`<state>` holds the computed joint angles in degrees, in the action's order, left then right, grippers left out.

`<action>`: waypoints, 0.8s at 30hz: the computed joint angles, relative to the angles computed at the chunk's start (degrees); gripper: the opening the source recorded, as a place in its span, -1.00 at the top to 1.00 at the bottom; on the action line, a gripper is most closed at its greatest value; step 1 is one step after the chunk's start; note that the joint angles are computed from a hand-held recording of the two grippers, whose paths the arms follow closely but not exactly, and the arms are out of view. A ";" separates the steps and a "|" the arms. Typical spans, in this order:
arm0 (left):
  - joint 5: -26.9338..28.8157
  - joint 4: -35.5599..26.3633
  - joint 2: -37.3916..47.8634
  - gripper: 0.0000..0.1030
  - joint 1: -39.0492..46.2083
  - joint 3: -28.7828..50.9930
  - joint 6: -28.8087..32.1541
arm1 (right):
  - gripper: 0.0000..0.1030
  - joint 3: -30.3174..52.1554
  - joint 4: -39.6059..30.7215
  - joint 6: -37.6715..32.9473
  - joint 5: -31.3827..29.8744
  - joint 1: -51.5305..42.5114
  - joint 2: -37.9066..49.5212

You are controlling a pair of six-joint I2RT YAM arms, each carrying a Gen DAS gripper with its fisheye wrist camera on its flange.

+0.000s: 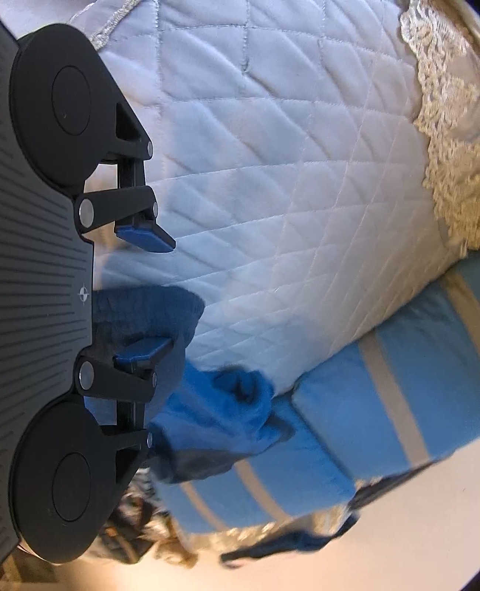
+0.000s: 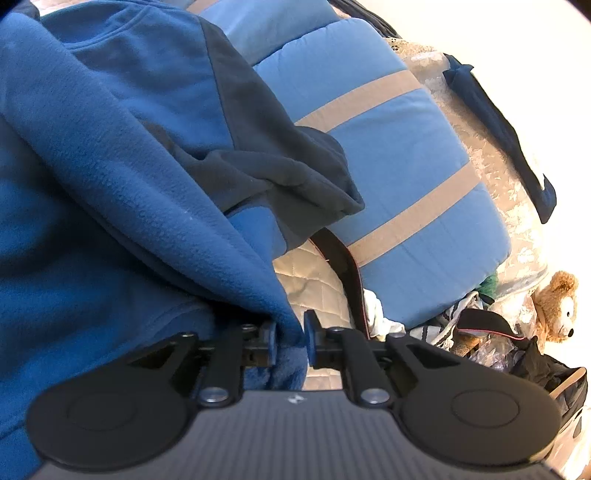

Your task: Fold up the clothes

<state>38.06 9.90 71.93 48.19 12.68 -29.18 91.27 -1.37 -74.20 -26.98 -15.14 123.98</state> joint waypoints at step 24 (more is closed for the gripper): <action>-4.51 -7.01 -14.68 0.05 -10.66 -6.90 35.29 | 0.33 -1.63 0.61 2.35 1.76 0.07 -0.18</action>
<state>33.56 2.89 57.24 37.53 5.78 6.11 89.64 -0.76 -71.85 -25.22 -15.07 123.80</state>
